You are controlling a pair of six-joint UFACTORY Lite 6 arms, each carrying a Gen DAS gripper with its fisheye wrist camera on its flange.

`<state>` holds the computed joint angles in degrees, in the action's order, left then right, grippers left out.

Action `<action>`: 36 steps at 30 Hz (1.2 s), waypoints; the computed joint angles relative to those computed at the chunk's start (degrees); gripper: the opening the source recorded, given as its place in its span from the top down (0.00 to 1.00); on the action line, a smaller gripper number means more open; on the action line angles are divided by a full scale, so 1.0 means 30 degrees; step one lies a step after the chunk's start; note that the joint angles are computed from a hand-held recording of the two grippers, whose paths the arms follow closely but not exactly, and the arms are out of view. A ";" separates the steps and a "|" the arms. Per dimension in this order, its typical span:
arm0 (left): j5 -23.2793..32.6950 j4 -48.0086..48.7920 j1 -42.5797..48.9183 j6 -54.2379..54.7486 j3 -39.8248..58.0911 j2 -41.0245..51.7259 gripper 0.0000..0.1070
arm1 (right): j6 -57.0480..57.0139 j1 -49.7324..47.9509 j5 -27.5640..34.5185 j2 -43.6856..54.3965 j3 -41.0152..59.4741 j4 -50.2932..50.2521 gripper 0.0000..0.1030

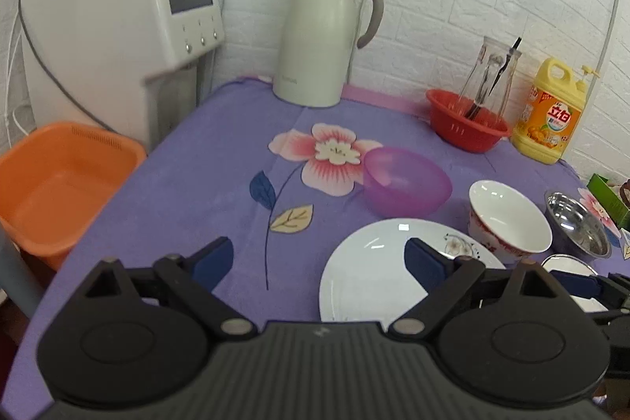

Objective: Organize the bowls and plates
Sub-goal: 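Carry the yellow plate with the left tool toward the white floral plate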

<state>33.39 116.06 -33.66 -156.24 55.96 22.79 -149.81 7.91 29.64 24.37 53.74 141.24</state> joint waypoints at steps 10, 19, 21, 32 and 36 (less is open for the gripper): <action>-0.1149 0.0938 0.0869 -0.0713 0.1039 0.2033 0.14 | 0.0023 0.0781 -0.0514 0.2702 0.2324 -0.0663 0.00; -0.1180 0.0522 0.0910 -0.0268 0.1046 0.2102 0.14 | -0.0141 0.1039 -0.0658 0.2712 0.2293 -0.1042 0.00; -0.1233 0.0505 0.0874 -0.0082 0.1080 0.2124 0.14 | 0.0486 0.1085 -0.0743 0.2646 0.2332 -0.1639 0.00; -0.1767 0.0512 0.0932 0.0291 0.1610 0.2716 0.14 | 0.0524 0.1287 -0.0885 0.2664 0.2231 -0.2643 0.00; -0.1592 0.0186 0.0714 0.0892 0.1843 0.3015 0.14 | 0.0240 0.1236 -0.0805 0.2857 0.2365 -0.2596 0.00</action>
<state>28.62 116.62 -31.52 -153.56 61.49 31.84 -149.09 11.62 27.23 32.94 60.84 133.45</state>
